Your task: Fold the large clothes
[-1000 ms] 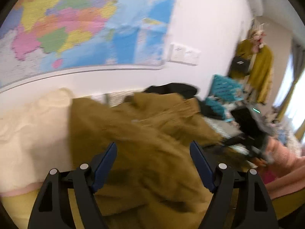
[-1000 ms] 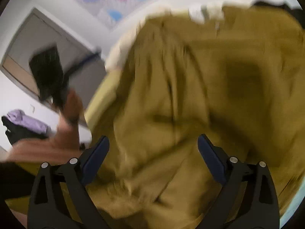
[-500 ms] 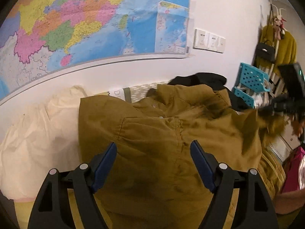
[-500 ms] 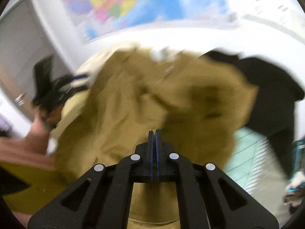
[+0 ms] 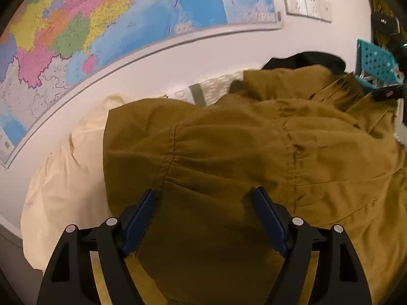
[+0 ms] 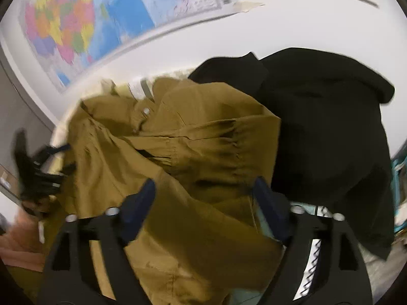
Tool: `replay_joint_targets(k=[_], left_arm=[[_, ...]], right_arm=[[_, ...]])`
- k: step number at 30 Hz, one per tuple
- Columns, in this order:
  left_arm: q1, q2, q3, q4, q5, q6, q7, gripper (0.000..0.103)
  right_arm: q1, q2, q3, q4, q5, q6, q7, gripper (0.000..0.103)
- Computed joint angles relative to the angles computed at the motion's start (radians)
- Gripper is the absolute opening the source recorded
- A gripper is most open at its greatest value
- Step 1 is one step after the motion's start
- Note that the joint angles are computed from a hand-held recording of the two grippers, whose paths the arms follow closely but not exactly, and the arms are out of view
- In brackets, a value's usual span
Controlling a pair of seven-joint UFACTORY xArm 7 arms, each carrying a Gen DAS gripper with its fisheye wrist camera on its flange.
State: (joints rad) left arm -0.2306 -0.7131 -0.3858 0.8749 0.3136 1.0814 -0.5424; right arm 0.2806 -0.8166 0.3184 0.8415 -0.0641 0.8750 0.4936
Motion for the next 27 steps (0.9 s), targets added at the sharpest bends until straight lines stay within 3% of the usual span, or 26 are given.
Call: replay_joint_targets(k=[4,6,7,8,9,11,12,14,17,20,21,25,27], left_arm=[[0.032,0.004,-0.012,-0.003,0.018,0.014,-0.057,0.077],[0.043,0.01,-0.011,-0.001,0.02,0.015,-0.086,0.077],[0.046,0.017,-0.011,0.0,0.025,0.015,-0.094,0.077],[0.049,0.023,-0.017,0.006,0.033,0.023,-0.102,0.077],[0.054,0.033,-0.026,0.014,0.045,0.032,-0.111,0.077],[0.072,0.059,-0.047,0.038,0.076,0.063,-0.142,0.077],[0.077,0.068,-0.049,0.046,0.085,0.074,-0.162,0.077],[0.088,0.083,-0.056,0.063,0.108,0.098,-0.203,0.077],[0.105,0.093,-0.065,0.066,0.156,0.123,-0.281,0.077],[0.117,0.119,-0.087,0.083,0.216,0.179,-0.339,0.077],[0.106,0.121,-0.077,0.084,0.215,0.183,-0.346,0.077],[0.071,0.131,-0.072,0.111,0.241,0.231,-0.332,0.077],[0.046,0.121,-0.055,0.117,0.233,0.217,-0.319,0.077]], right_arm=[[0.02,-0.147,-0.016,-0.089,0.023,-0.041,0.015,0.094],[0.056,-0.212,-0.042,-0.148,0.056,-0.045,0.002,0.094],[0.043,-0.203,-0.021,-0.146,0.053,-0.041,0.009,0.093],[0.036,-0.199,-0.003,-0.148,0.042,-0.022,0.004,0.082],[0.046,-0.182,-0.001,-0.146,0.046,-0.011,-0.008,0.056],[0.047,-0.125,0.012,-0.115,0.048,-0.013,-0.017,0.035],[0.047,-0.101,0.02,-0.079,0.044,0.009,-0.022,0.02],[0.063,-0.084,0.0,-0.043,0.09,-0.032,0.006,0.014],[-0.008,-0.05,0.01,0.036,0.066,0.029,0.065,0.016],[-0.04,0.064,0.009,0.096,0.049,0.191,0.079,0.036],[-0.057,0.079,0.021,0.097,0.028,0.226,0.104,0.052],[-0.04,0.024,0.029,0.08,-0.018,0.207,0.127,0.063],[-0.024,-0.029,0.04,0.069,-0.041,0.177,0.116,0.078]])
